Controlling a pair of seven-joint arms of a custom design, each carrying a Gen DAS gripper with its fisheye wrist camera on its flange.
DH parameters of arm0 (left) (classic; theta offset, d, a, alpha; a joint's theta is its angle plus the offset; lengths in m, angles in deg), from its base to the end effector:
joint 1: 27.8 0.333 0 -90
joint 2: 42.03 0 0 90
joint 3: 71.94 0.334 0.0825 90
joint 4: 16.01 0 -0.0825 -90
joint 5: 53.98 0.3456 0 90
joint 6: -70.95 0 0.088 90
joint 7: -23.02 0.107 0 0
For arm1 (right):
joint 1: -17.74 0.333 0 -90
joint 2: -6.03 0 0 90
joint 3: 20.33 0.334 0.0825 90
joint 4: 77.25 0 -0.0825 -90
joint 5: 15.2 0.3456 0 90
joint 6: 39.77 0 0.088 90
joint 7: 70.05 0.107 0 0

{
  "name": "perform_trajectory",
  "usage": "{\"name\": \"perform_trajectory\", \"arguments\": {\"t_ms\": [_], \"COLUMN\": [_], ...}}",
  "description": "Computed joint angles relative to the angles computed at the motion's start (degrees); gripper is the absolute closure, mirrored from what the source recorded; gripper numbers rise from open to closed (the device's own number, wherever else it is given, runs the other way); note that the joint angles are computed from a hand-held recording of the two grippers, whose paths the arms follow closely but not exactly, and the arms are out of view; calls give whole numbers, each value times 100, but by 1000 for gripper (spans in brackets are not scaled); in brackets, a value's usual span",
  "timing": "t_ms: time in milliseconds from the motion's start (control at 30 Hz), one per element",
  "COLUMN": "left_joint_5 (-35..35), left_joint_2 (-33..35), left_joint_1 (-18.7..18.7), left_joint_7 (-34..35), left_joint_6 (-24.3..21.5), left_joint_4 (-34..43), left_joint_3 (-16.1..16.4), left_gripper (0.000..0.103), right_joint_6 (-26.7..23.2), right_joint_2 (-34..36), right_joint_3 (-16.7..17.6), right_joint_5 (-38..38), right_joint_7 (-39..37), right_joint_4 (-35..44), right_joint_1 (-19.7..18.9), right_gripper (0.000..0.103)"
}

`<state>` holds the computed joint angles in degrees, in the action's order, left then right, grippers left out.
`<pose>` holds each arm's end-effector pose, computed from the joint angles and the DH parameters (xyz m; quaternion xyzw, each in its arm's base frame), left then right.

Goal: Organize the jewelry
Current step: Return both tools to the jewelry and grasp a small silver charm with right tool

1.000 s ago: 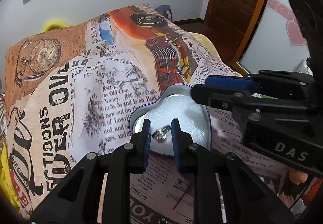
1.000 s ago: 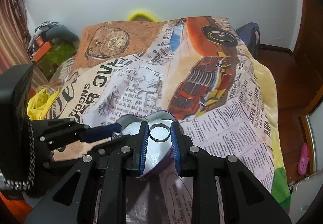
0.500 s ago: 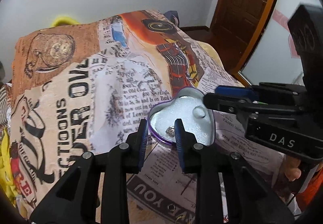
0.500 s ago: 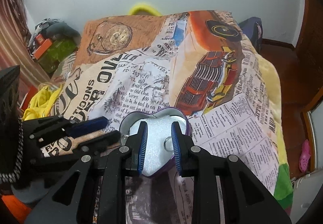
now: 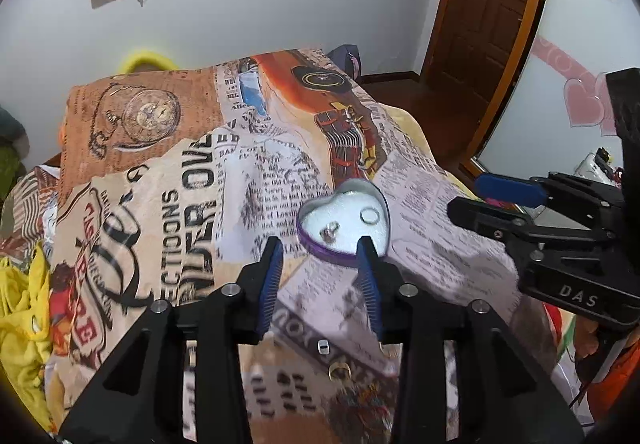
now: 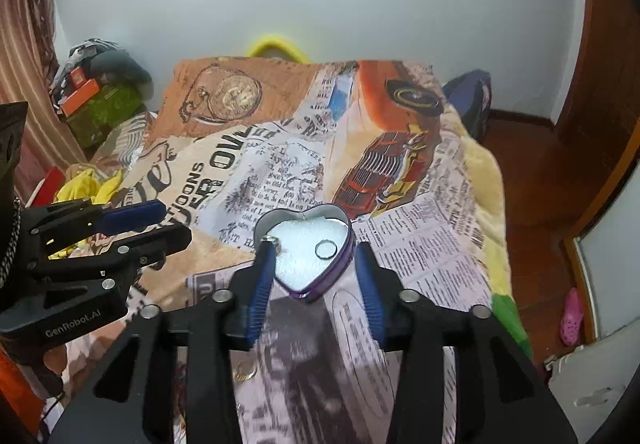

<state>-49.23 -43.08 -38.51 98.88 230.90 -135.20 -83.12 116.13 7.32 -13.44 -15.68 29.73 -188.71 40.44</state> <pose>0.5151 -0.2119 0.5568 -0.5898 0.7241 -0.3044 0.1874 0.5028 0.2850 0.5897 -0.7622 0.5327 -0.1588 0.3317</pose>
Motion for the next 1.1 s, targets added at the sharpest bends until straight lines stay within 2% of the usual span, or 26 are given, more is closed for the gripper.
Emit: {"name": "perform_trajectory", "arguments": {"t_ms": [400,700,933,1100], "left_joint_5": [-158,-586,-530,-453], "left_joint_2": [-900,-1139,-1101,-1133], "left_joint_1": [-246,-513,-562,-553], "left_joint_7": [12,154,-16,-109], "left_joint_6": [-286,-270,-139,-47], "left_joint_4": [-1066,-1628,-1868,-1975], "left_joint_3": [70,160,112,115], "left_gripper": [63,63,63,69], "right_joint_6": [126,101,45,147], "right_joint_2": [-832,-1175,-1221,-1024], "right_joint_3": [298,475,601,587], "right_joint_5": [-412,-472,-615,-556], "right_joint_7": [371,560,616,530], "right_joint_4": [-968,-1541,-1867,-1954], "right_joint_1": [-71,-116,-156,-75], "right_gripper": [63,63,63,63]}}
